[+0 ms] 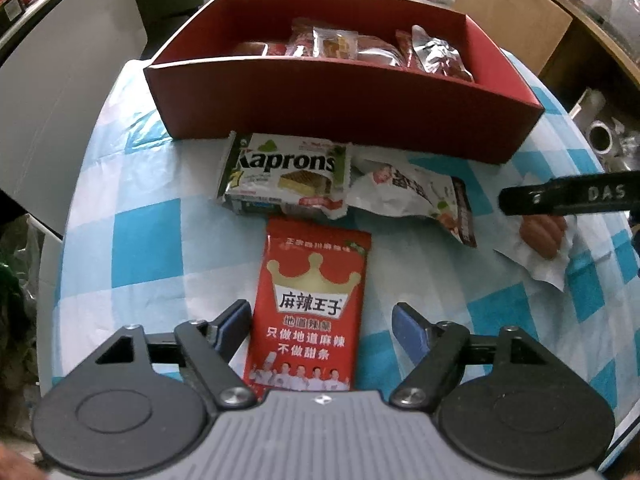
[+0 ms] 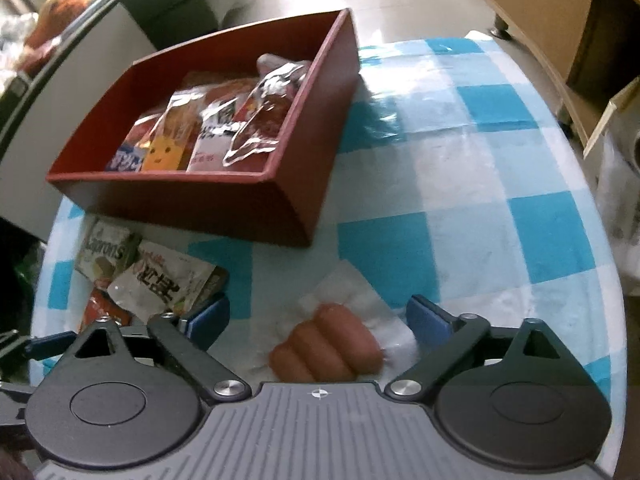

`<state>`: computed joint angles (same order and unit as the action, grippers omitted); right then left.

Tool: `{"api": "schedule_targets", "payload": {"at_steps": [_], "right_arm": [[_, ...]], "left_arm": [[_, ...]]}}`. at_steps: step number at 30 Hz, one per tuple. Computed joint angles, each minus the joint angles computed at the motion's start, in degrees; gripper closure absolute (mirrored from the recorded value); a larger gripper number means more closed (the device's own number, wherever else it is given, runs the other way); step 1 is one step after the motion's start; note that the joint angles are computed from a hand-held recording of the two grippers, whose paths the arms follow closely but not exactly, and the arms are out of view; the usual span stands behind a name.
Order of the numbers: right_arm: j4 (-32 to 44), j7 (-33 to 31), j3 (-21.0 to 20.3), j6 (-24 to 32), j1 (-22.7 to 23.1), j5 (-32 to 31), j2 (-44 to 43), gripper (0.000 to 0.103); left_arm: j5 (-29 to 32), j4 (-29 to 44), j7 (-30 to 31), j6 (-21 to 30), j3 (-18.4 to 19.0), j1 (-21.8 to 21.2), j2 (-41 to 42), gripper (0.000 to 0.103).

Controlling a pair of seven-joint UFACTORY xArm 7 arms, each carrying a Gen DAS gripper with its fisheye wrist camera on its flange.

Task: Organize snacks
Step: 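Move the left gripper to the red spicy strip bag while the right approaches the sausage pack, then grasp the red spicy strip bag with the left gripper while the right grasps the sausage pack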

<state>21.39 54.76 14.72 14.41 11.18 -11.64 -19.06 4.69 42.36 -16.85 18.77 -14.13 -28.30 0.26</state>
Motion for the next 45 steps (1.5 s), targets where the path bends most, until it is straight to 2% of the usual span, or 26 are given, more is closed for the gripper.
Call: {"api": "schedule_targets", "payload": {"at_steps": [3, 5, 7, 10, 12, 14, 17, 20, 24, 26, 28, 30, 31, 35, 36, 38, 41, 45], "right_arm": [[0.9, 0.1, 1.9, 1.3, -0.2, -2.5, 0.7, 0.002], [1.2, -1.7, 1.2, 2.4, 1.6, -2.3, 0.7, 0.002], [0.8, -7.2, -2.2, 3.0, 6.9, 2.8, 0.1, 0.002], [-0.8, -12.1, -4.6, 2.7, 12.3, 9.6, -1.8, 0.002], [-2.0, -12.5, -4.2, 2.7, 13.5, 12.2, -3.8, 0.003], [-3.0, -10.5, -2.1, 3.7, 12.1, 12.0, -6.1, 0.003], [-3.7, -4.1, 1.9, 4.4, 7.0, 8.8, -8.0, 0.003], [-2.1, -0.4, 3.3, 3.1, 3.9, 5.7, -5.4, 0.002], [1.3, 3.8, 5.5, 1.3, 1.3, 0.6, 0.4, 0.0], [3.9, 6.0, 7.1, 5.2, 0.4, -3.4, 2.1, 0.0], [7.3, 6.8, 7.6, 10.2, 1.0, -7.0, 4.8, 0.0], [9.2, 10.9, 9.3, 13.1, 0.9, -12.9, 6.5, 0.0], [8.8, 13.3, 9.4, 12.5, 1.0, -14.8, 6.5, 0.0], [7.5, 10.9, 5.4, 11.4, 4.4, -14.8, 5.5, 0.0], [7.7, 10.5, 5.1, 12.3, 5.1, -15.2, 5.5, 0.001], [7.5, 10.1, 4.3, 12.6, 6.4, -15.1, 5.1, 0.004], [6.7, 8.8, 3.8, 13.8, 8.2, -13.6, 3.1, 0.009], [5.8, 8.0, 4.5, 16.8, 10.4, -11.5, 0.4, 0.012]], "left_arm": [[-0.9, -1.0, 0.8, 0.3, -0.2, -0.2, -1.1, 0.032], [-4.0, -1.8, 2.8, 0.6, -0.3, -0.5, -2.0, 0.032], [-6.6, -3.1, 4.3, 0.6, -0.3, -0.8, -3.4, 0.032], [-11.2, -4.7, 6.7, 1.8, 0.2, -1.5, -5.5, 0.032], [-15.0, -5.8, 8.2, 2.1, 0.8, -1.9, -6.9, 0.032], [-16.1, -6.5, 7.8, 1.8, 1.0, -1.7, -7.8, 0.032], [-15.7, -6.9, 5.3, 1.0, 1.0, -0.9, -8.2, 0.032], [-15.7, -6.5, 4.6, 0.6, 1.2, -0.6, -7.4, 0.032], [-10.0, -4.9, 0.4, 0.6, 0.0, 0.5, -5.5, 0.032], [-8.4, -4.2, -0.2, 0.6, 0.0, 0.6, -4.7, 0.031], [-6.7, -3.5, -1.5, 1.0, -0.2, 0.7, -4.1, 0.029], [-3.9, -3.4, -3.6, 0.7, -0.6, 0.7, -3.5, 0.029], [-1.0, -3.3, -5.5, 0.7, -0.9, 0.9, -3.4, 0.029], [12.9, -2.6, -16.0, 2.4, -3.1, 2.2, -3.0, 0.033], [13.6, -2.9, -16.1, 1.8, -2.0, 0.8, -3.1, 0.041], [11.4, -2.6, -13.9, 2.2, -1.6, 0.3, -3.3, 0.053], [6.4, -3.3, -10.7, 2.4, -1.0, -0.3, -4.4, 0.057], [-0.3, -6.2, -7.3, 3.3, -0.7, -1.4, -7.7, 0.058]]}}
